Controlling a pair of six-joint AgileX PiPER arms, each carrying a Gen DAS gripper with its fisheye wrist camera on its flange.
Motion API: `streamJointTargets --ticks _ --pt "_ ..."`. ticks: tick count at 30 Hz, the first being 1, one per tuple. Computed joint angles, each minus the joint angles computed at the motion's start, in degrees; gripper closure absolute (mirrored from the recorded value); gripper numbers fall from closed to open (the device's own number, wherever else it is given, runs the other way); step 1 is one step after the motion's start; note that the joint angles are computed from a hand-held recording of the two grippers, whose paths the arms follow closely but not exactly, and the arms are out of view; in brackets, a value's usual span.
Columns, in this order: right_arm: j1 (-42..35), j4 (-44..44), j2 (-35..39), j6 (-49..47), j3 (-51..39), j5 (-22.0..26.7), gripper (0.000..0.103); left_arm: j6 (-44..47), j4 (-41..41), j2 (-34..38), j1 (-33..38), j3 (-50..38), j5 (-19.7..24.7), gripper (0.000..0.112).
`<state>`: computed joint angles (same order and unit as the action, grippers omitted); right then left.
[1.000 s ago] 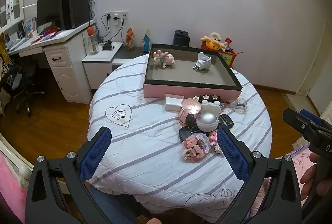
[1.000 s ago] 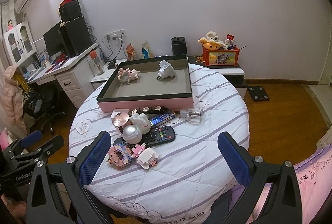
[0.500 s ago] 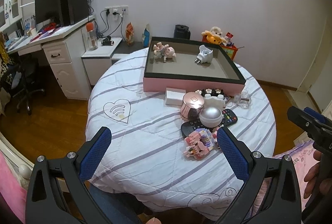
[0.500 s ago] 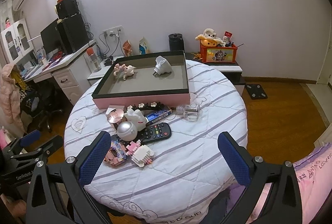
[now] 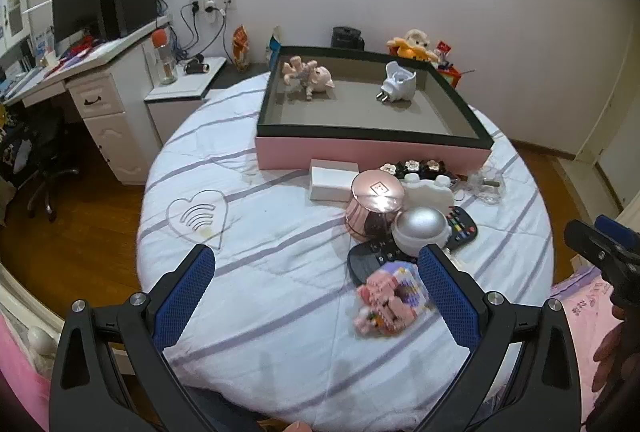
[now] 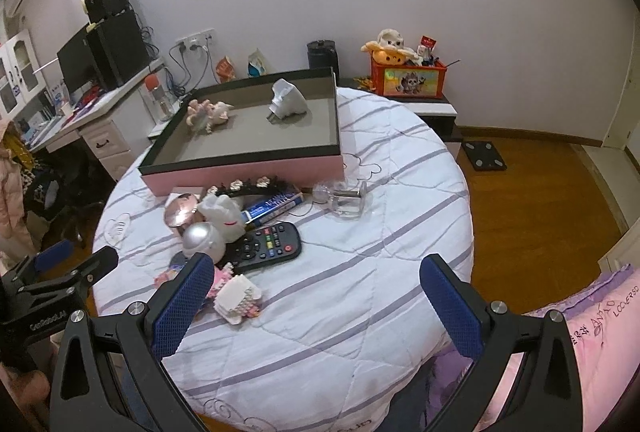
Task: Organize rigid objects
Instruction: 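Withdraw both tools from the box and approach the remaining items, then grasp the rose-gold jar with the left tool while the right tool grasps the glass bottle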
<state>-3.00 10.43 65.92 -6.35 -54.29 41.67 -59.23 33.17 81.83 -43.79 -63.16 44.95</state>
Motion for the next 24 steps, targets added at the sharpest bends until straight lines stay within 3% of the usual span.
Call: streamJointTargets --ticks 14,24 --pt "-0.7 -1.6 12.6 -0.3 -3.7 -4.8 0.0 8.7 -7.0 12.9 5.6 -8.5 -5.0 0.01" --pt "-1.2 -2.0 21.4 -1.1 -8.2 -6.9 0.0 12.1 -10.6 15.8 7.7 -10.3 -7.8 0.01"
